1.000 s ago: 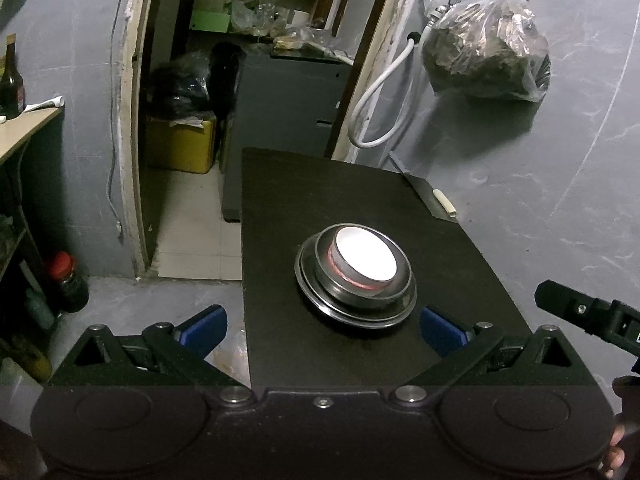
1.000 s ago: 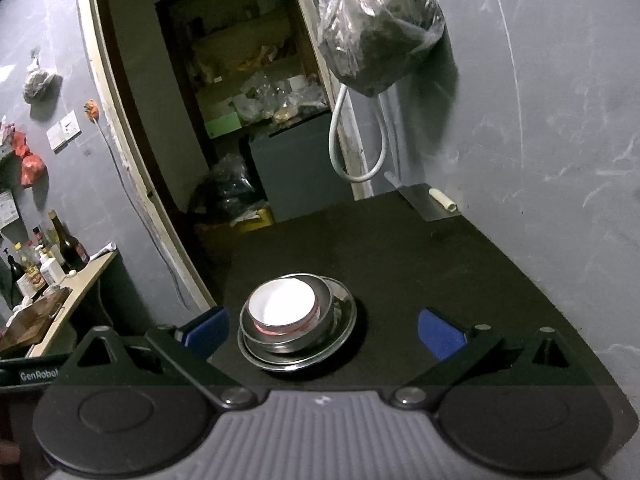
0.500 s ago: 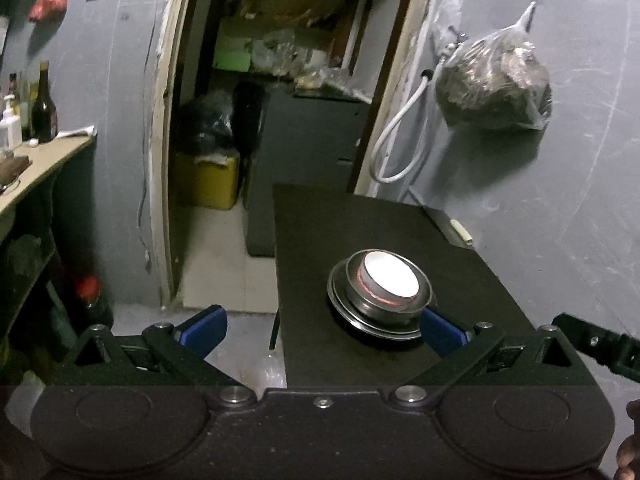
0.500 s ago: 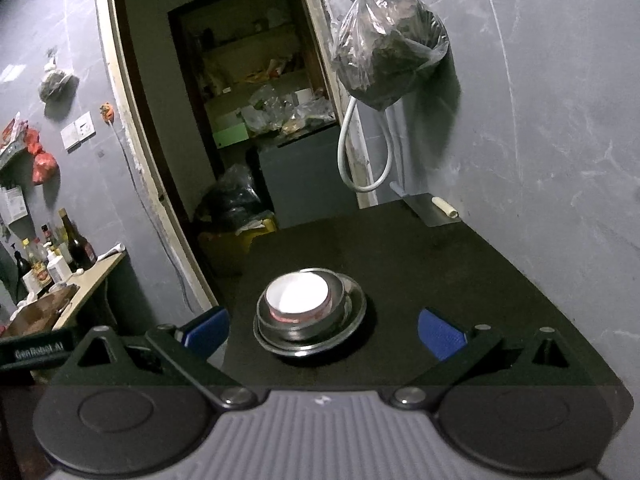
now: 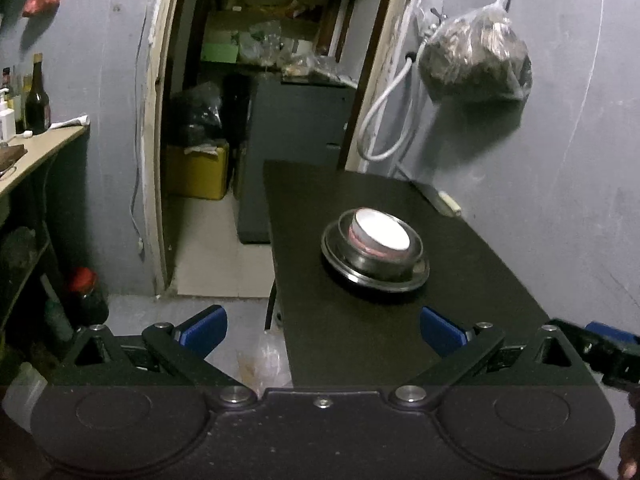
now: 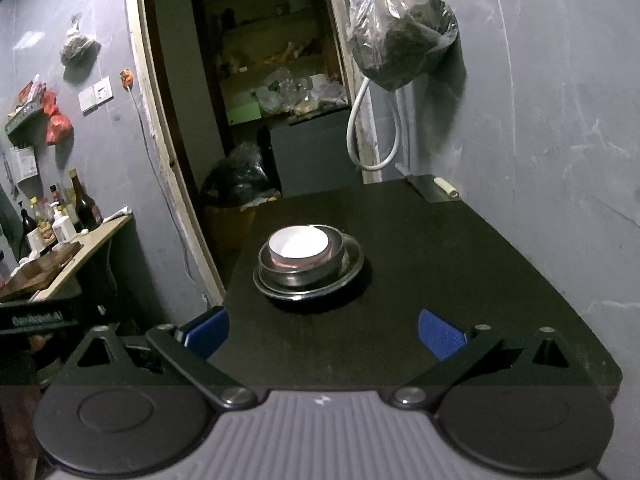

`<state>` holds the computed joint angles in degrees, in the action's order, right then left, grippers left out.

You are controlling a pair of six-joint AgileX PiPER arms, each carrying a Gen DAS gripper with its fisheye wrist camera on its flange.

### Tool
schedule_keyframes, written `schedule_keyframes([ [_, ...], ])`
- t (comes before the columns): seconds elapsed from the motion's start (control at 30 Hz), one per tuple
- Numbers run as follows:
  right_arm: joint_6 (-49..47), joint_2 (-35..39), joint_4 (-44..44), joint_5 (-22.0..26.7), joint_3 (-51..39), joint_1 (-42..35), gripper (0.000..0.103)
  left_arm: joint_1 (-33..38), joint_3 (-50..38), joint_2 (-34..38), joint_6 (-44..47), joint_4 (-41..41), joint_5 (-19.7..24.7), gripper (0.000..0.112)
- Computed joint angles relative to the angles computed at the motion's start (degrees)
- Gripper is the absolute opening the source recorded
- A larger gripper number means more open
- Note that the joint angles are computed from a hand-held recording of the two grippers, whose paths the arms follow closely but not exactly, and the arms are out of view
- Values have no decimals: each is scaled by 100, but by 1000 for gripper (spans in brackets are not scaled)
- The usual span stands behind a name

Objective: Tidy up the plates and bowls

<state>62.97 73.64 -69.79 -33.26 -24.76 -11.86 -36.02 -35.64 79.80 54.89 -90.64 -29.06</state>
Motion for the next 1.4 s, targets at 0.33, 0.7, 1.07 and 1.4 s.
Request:
schedule_keyframes([
  [0.33, -191, -40, 189, -174, 177, -288, 103, -181, 168, 21, -587, 436, 18, 102],
  [0.7, -597, 441, 359, -239, 111, -265, 103, -285, 207, 93, -197, 38, 171, 102],
  [1.07, -315, 687, 27, -206, -58, -297, 103, -300, 154, 245, 54, -24, 330, 102],
  [1.4, -280, 714, -22, -186, -79, -331, 103, -238, 161, 259, 4, 80, 438, 102],
])
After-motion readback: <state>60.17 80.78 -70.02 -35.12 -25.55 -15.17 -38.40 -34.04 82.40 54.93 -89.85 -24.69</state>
